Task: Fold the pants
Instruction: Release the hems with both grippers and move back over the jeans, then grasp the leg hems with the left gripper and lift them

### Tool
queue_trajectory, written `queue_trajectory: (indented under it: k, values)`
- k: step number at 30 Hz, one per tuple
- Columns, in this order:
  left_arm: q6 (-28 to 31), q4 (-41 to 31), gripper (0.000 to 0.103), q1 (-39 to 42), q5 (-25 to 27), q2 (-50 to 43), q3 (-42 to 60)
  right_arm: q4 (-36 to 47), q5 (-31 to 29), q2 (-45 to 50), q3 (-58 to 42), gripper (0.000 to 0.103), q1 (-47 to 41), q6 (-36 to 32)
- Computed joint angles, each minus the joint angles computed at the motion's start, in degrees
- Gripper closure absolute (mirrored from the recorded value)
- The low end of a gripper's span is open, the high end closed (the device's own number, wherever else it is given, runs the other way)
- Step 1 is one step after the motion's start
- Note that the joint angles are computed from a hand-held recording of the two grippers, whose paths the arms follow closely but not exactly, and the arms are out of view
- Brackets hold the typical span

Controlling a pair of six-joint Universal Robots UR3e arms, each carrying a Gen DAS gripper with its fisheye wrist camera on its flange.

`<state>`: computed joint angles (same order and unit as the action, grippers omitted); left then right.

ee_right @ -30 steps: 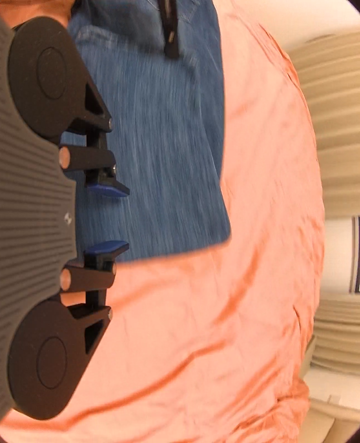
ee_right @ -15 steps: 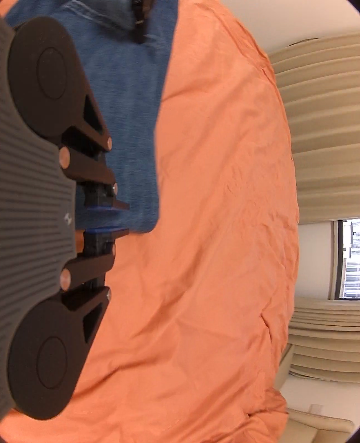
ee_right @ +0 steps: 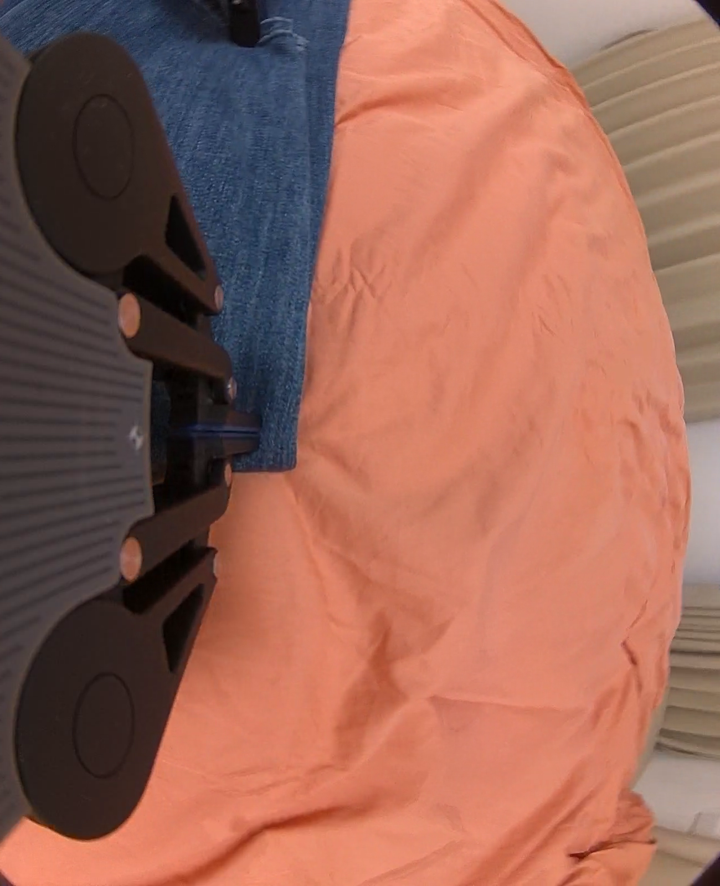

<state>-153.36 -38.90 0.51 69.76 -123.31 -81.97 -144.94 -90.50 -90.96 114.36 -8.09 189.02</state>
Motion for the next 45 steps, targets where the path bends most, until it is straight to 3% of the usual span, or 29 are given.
queue_trajectory:
  k: [6, 11, 13, 15, 19, 25, 31, 35, 37, 38, 45]
  values:
    - [4.2, 9.3, 0.067, 1.6, -0.7, 11.5, -14.2, 10.7, 3.8, -22.1, 8.0, 0.098, -0.1, 0.3]
    - [6.3, 8.4, 0.067, 7.7, -7.8, 24.6, -28.5, 15.9, -3.8, -36.8, 14.3, 0.098, 12.4, 6.5]
    - [5.3, 11.0, 0.067, 8.8, -8.0, 27.4, -33.2, 15.1, -10.2, -37.2, 15.6, 0.098, 20.0, 10.9]
    - [4.4, 13.1, 0.067, 9.2, -6.8, 28.4, -36.1, 15.5, -12.6, -38.1, 17.4, 0.098, 23.1, 13.6]
    - [2.8, 16.1, 0.071, 8.1, -3.6, 25.4, -37.3, 13.8, -15.1, -35.7, 19.5, 0.098, 26.4, 17.3]
    - [1.0, 19.6, 0.07, 9.0, -3.7, 21.6, -38.6, 10.0, -15.5, -29.5, 20.7, 0.098, 27.4, 17.4]
    - [-1.5, 16.7, 0.07, 9.8, -3.8, 26.3, -38.7, 17.5, -18.9, -21.1, 11.1, 0.098, 30.7, 16.6]
    - [1.5, 8.9, 0.065, 18.0, -9.8, 38.7, -42.4, 25.2, -23.4, -18.3, 2.4, 0.097, 34.7, 19.3]
    - [3.3, 1.3, 0.062, 23.0, -12.1, 43.9, -41.7, 26.0, -24.5, -16.9, -1.0, 0.076, 37.7, 20.5]
    - [4.1, -1.9, 0.062, 25.7, -13.2, 45.8, -41.2, 26.1, -24.6, -15.7, -2.8, 0.073, 39.1, 20.7]
    - [1.6, -9.4, 0.052, 45.7, -20.6, 52.5, -41.9, 24.9, -25.5, 1.2, -20.9, 0.066, 49.4, 19.2]
